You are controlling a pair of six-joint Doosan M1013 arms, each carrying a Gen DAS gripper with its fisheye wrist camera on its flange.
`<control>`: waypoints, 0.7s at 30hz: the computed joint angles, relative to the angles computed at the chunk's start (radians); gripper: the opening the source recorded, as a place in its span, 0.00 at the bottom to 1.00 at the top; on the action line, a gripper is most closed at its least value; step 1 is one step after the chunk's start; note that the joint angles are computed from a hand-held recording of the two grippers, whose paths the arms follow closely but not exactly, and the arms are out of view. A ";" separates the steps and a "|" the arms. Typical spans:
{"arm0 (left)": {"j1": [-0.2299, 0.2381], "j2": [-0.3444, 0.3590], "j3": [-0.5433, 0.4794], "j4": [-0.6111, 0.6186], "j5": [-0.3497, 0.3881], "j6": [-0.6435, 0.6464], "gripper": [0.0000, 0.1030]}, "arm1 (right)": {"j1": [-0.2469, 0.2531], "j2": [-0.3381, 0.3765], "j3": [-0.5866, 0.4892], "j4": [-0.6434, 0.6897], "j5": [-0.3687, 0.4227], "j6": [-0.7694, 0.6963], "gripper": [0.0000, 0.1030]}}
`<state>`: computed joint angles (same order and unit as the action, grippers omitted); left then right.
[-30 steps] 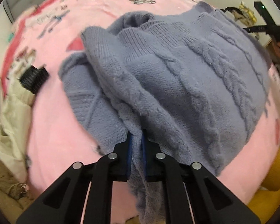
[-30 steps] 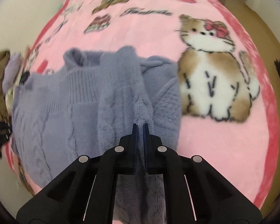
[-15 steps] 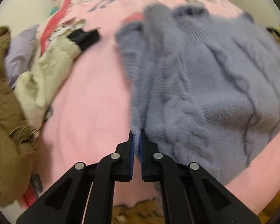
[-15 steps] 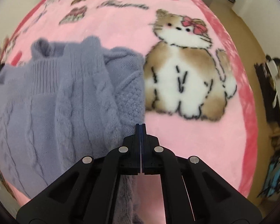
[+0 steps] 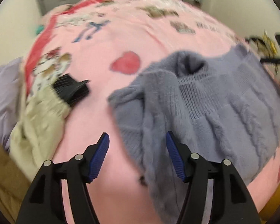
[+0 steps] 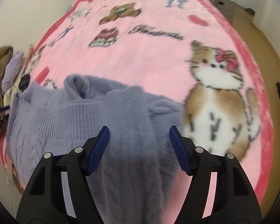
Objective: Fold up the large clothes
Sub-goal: 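Grasp the cardigan fold edge with both tools and lift it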
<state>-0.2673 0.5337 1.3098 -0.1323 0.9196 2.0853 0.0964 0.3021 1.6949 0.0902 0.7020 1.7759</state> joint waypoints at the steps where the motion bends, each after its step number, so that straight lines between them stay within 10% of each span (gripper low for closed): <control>1: -0.005 0.020 -0.025 0.006 0.037 0.005 0.60 | 0.008 0.014 -0.015 -0.023 0.026 0.006 0.61; 5: -0.042 0.031 -0.022 0.084 0.068 -0.028 0.43 | 0.030 0.047 -0.037 -0.062 0.075 0.013 0.48; 8: -0.065 0.018 0.005 0.156 0.022 -0.088 0.22 | 0.051 0.039 -0.033 -0.133 0.070 0.084 0.20; 15: -0.069 -0.098 0.145 0.329 -0.262 -0.360 0.06 | 0.094 -0.050 0.005 -0.433 0.018 0.307 0.17; 21: -0.049 -0.050 0.116 0.358 -0.222 -0.475 0.06 | 0.070 -0.017 0.003 -0.449 0.079 0.325 0.17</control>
<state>-0.3164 0.4836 1.4253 0.2260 0.6976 1.6102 0.1667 0.2847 1.6981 -0.3585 0.7813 2.1008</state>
